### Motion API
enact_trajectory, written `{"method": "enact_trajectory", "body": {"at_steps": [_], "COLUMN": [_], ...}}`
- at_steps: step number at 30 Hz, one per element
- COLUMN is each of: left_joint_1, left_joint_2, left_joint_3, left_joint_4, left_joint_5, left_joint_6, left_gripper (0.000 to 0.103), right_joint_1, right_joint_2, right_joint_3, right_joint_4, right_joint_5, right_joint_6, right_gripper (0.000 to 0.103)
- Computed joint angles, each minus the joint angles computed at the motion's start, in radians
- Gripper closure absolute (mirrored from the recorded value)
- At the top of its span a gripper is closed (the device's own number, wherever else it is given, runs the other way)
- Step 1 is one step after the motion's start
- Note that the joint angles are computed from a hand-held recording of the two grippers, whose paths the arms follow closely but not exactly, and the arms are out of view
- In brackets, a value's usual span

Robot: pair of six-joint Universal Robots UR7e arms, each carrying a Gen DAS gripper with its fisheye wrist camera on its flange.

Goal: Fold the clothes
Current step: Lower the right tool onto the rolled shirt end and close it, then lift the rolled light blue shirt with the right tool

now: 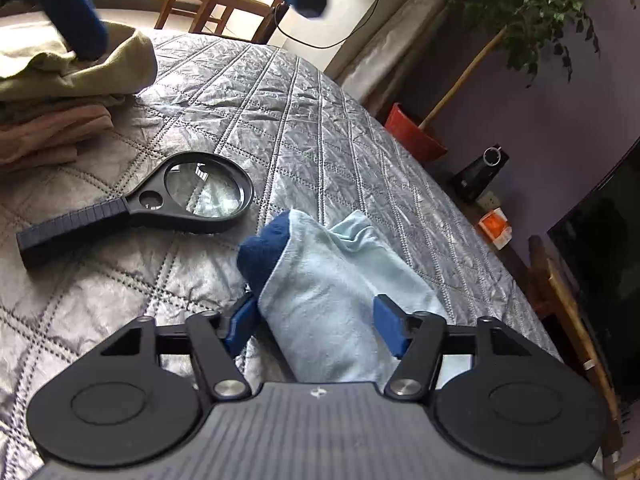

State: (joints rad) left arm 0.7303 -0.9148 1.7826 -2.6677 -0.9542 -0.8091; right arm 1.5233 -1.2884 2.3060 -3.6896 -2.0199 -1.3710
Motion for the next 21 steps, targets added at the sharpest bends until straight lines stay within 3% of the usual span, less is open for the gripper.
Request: {"method": "enact_trajectory", "body": {"at_steps": [4, 7, 11, 17, 21], "left_joint_1": [0.005, 0.002, 0.004, 0.004, 0.003], "left_joint_2": [-0.002, 0.003, 0.003, 0.006, 0.013], "left_joint_3": [0.001, -0.004, -0.004, -0.003, -0.006], "left_joint_4": [-0.004, -0.005, -0.006, -0.010, -0.019], "left_joint_5": [0.000, 0.001, -0.003, -0.002, -0.004], "left_joint_6": [-0.019, 0.000, -0.002, -0.014, -0.020], "left_gripper": [0.009, 0.009, 0.009, 0.008, 0.008], "right_joint_1": [0.000, -0.006, -0.008, -0.016, -0.029], "right_joint_2": [0.009, -0.010, -0.050, -0.115, -0.180], "right_joint_3": [-0.006, -0.010, -0.038, -0.049, -0.077], "right_joint_4": [-0.009, 0.047, 0.199, 0.327, 0.457], "right_joint_5": [-0.007, 0.007, 0.001, 0.027, 0.089], "right_joint_6": [0.018, 0.037, 0.190, 0.370, 0.547], "right_gripper": [0.042, 0.050, 0.062, 0.084, 0.086]}}
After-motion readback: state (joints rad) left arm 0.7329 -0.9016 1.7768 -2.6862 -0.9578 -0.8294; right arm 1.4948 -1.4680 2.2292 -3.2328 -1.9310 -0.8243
